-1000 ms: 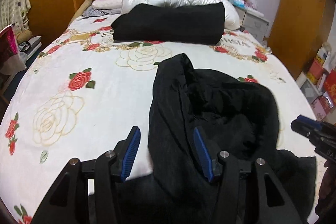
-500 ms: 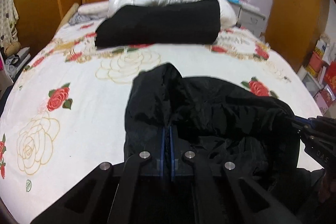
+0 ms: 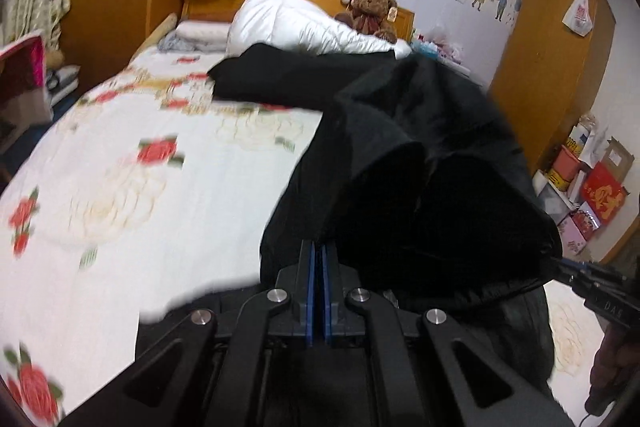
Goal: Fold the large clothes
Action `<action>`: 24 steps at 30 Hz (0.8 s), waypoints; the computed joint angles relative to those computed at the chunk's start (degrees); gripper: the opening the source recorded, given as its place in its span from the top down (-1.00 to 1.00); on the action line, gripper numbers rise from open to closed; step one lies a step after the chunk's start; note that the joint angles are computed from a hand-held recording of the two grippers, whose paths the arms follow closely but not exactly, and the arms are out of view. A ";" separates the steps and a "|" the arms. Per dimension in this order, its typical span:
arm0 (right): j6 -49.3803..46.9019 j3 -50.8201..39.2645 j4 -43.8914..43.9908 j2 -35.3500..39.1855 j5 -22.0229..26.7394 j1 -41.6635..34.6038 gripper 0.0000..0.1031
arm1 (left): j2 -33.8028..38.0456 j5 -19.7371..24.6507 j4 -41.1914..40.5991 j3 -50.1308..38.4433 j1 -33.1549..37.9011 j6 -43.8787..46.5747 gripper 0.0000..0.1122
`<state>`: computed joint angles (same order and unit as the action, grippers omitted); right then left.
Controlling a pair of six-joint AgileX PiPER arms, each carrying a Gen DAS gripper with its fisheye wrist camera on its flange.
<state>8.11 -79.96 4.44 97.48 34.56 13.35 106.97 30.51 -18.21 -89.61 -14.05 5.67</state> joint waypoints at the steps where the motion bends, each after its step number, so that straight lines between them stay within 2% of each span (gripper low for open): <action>1: 0.34 2.93 0.69 -1.75 -0.34 0.32 0.86 | -2.16 -0.07 -2.15 3.91 0.45 0.99 0.94; 3: 0.83 8.82 2.86 -4.85 -0.77 1.01 0.86 | -5.86 0.50 -5.89 10.97 1.47 2.21 0.93; 5: 2.21 13.66 2.96 -6.86 -0.89 2.04 0.86 | -9.00 0.85 -5.60 16.89 1.92 0.96 0.93; 10: 1.44 19.52 6.10 -9.50 2.60 2.89 0.84 | -17.67 1.00 -5.40 29.01 3.39 1.47 0.91; 13: 0.14 21.92 8.26 -13.41 2.03 2.68 0.66 | -22.81 2.23 -6.49 32.95 5.19 3.09 0.85; 15: -0.74 22.32 10.24 -15.44 1.93 1.84 0.44 | -26.11 2.58 -6.71 34.78 6.16 3.92 0.54; 17: -3.38 22.21 15.86 -16.64 1.77 -0.48 -0.03 | -28.11 2.55 -10.14 35.61 8.15 7.22 0.31; 18: -5.67 22.19 20.21 -16.64 1.82 -1.89 -0.06 | -28.58 2.86 -11.53 35.38 8.72 7.90 0.20; 20: -9.54 21.08 28.23 -15.10 2.67 -4.46 -0.06 | -27.99 3.87 -15.59 33.95 9.81 9.84 0.12; 24: -13.49 18.00 42.04 -9.21 4.34 -7.33 -0.06 | -22.46 3.73 -16.12 27.77 8.20 6.84 0.10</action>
<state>-5.38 -61.96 46.48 88.27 38.89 6.02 84.51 34.23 -34.33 -61.84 -5.85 12.51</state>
